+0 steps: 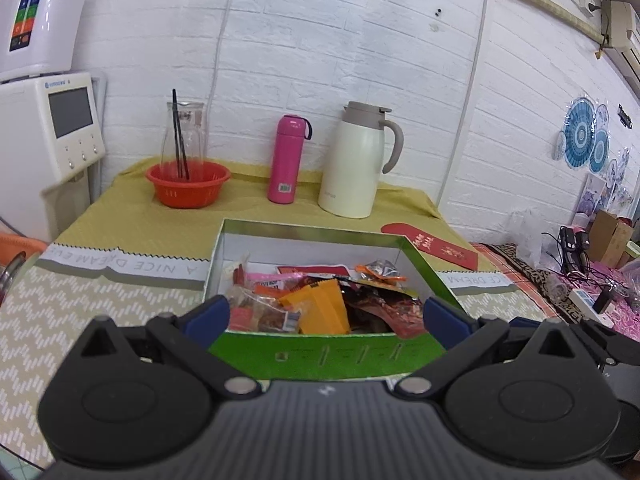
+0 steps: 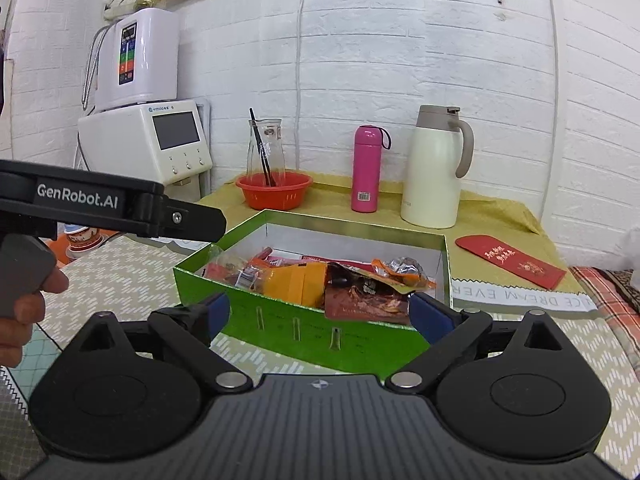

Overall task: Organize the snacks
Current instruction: 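Withdraw both tools and move them to the white sealed packet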

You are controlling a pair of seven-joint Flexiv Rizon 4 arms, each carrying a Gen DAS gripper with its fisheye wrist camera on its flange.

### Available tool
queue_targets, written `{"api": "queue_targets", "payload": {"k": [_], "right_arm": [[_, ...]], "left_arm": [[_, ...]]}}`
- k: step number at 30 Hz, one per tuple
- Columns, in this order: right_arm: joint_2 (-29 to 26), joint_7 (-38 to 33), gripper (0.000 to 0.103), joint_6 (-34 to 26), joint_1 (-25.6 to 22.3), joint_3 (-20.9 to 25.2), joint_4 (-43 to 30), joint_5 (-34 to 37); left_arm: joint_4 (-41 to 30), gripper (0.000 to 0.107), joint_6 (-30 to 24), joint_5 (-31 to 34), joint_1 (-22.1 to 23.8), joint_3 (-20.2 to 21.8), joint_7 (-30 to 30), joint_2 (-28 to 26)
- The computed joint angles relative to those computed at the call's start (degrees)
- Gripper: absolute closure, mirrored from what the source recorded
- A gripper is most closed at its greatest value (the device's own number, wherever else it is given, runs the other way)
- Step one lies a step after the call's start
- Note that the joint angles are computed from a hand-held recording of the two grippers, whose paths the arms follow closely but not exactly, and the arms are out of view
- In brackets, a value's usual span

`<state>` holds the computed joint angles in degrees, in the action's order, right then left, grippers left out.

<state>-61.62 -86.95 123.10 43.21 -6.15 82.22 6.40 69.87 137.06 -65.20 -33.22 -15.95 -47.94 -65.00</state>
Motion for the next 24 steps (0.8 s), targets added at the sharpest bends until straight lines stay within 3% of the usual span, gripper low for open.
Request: {"api": "queue_targets", "payload": {"k": [4,9,13,15,24], "right_arm": [[1.0,-0.2,0.000,2.6,0.8,0.0,4.1,3.5],[1.7,0.5,0.000,4.0,0.6,1.2,7.8,7.3],[1.9,3.0,0.000,3.2,-2.4,4.2,10.6,3.9],[1.9,4.5,0.000,1.9,-3.9,5.6,11.7,1.1],[1.8,7.1,0.000,1.5,-5.0,6.7,14.7,-6.1]], "left_arm": [[4.6,0.004,-0.3,3.4,0.2,-0.6,-5.3,1.3],[10.6,0.004,-1.6,10.1,0.5,-0.5,-16.3,1.7],[9.1,0.004,-6.6,5.3,-2.7,2.2,-14.0,0.6],[8.8,0.004,-8.8,6.5,-3.0,2.8,-14.8,0.1],[9.7,0.004,-17.7,25.1,3.9,-1.3,-26.2,-0.8]]}}
